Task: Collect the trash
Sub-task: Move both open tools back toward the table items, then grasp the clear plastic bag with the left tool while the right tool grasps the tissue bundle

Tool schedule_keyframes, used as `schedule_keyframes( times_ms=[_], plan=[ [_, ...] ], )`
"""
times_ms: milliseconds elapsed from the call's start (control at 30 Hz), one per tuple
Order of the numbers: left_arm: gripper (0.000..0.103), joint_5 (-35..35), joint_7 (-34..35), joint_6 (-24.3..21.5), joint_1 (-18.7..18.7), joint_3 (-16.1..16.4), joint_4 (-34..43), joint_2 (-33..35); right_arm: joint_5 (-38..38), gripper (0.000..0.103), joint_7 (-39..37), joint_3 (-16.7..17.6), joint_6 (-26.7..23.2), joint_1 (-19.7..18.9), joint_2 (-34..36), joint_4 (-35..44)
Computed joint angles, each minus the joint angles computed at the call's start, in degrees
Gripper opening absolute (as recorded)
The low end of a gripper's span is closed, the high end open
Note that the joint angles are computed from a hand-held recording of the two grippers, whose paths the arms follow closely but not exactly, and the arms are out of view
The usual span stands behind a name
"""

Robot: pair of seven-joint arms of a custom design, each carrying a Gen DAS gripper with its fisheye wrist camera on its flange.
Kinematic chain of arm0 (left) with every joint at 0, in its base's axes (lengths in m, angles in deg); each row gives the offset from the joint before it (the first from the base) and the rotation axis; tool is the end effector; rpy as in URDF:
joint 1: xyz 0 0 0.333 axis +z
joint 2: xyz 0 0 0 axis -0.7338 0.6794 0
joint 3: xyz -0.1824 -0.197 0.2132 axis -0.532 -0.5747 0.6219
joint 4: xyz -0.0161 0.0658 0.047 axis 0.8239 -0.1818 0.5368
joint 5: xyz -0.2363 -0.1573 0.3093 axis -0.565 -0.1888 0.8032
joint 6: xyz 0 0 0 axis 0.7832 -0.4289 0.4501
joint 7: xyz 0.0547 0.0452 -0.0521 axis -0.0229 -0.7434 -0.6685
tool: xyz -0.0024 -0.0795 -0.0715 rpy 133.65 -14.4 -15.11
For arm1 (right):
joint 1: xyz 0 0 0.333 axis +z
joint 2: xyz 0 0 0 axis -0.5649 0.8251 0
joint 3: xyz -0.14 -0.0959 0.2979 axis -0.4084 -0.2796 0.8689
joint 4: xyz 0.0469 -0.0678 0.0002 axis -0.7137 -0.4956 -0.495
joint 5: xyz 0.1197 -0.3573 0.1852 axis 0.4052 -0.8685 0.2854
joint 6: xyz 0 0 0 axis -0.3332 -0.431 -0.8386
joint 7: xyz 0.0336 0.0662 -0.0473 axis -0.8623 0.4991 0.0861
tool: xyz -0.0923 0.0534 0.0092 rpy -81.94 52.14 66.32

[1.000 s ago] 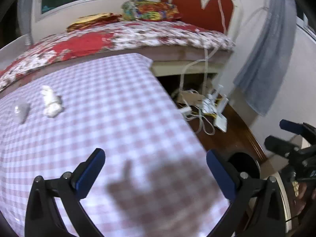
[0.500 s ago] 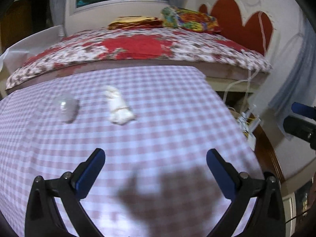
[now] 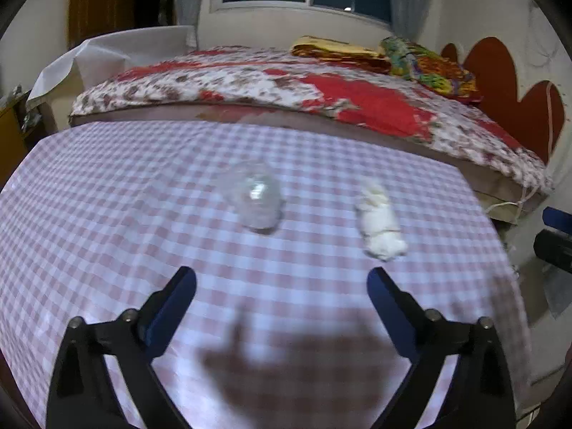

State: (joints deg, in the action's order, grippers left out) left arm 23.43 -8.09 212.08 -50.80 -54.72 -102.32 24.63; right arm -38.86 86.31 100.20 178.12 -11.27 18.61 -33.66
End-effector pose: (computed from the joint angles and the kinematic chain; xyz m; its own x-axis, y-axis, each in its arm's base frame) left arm 0.4572 -0.1448 0.6652 0.0522 -0.9948 0.0876 -0.7006 -0.0990 -0.7066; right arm 0.4686 0.3248 0.7234 0.3829 -0.9238 -0.0054 -0.6588 -0.2690 -0.7026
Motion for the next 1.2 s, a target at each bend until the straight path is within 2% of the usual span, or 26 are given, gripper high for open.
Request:
schedule_keyframes(
  times_ms=[67,133,200,433,533,633,667,700,733,933,1033,1167,1200],
  plan=[
    [0.087,1.0,0.0,0.3,0.9,0.2,0.4,1.2,-1.4,0.103,0.5,0.5,0.3,0.0,2.7,2.0],
    [0.084,1.3,0.2,1.1,1.4,0.6,0.9,2.7,-1.9,0.098,0.5,0.3,0.5,0.3,5.0,3.5],
    [0.083,1.3,0.2,1.8,1.8,1.0,1.2,3.8,-2.1,0.086,0.4,0.0,-0.1,0.8,7.7,5.5],
    [0.077,-0.5,2.0,2.9,1.4,2.2,3.3,8.3,0.1,0.084,-1.7,-1.4,-1.5,2.6,15.6,10.6],
    [0.077,-1.0,2.2,3.1,1.4,2.2,4.1,9.6,1.6,0.075,-3.0,-1.7,-2.6,3.3,19.1,13.4],
    [0.077,-1.6,2.5,3.6,1.3,2.5,5.3,11.2,2.8,0.065,-4.3,-2.2,-3.5,3.7,21.6,15.6],
    [0.077,-1.8,2.7,3.8,1.2,2.6,5.8,11.8,3.9,0.058,-5.1,-2.2,-3.3,3.6,22.5,16.4],
    [0.077,-1.8,2.8,3.9,1.3,2.6,6.4,12.5,4.4,0.040,-5.5,-2.3,-3.1,3.7,23.1,16.9],
    [0.077,-2.0,3.0,4.0,1.2,2.6,7.0,13.3,3.7,0.033,-5.1,-2.7,-3.4,4.0,23.9,17.9],
    [0.069,-2.5,4.3,3.1,1.0,2.9,11.1,17.9,0.2,0.030,-2.0,-4.5,-2.8,5.0,25.8,20.4],
    [0.061,-2.4,4.4,2.1,0.8,2.9,12.6,19.4,0.2,0.029,-1.2,-4.7,-2.6,4.7,26.0,20.7],
    [0.045,-1.6,3.8,1.9,0.7,2.8,13.1,19.8,0.3,0.028,-0.8,-4.8,-2.1,4.3,25.6,20.3],
    [0.044,-0.8,3.4,1.9,0.7,2.6,12.9,19.5,0.4,0.028,-0.8,-4.7,-1.9,4.2,25.3,20.0]
  ],
)
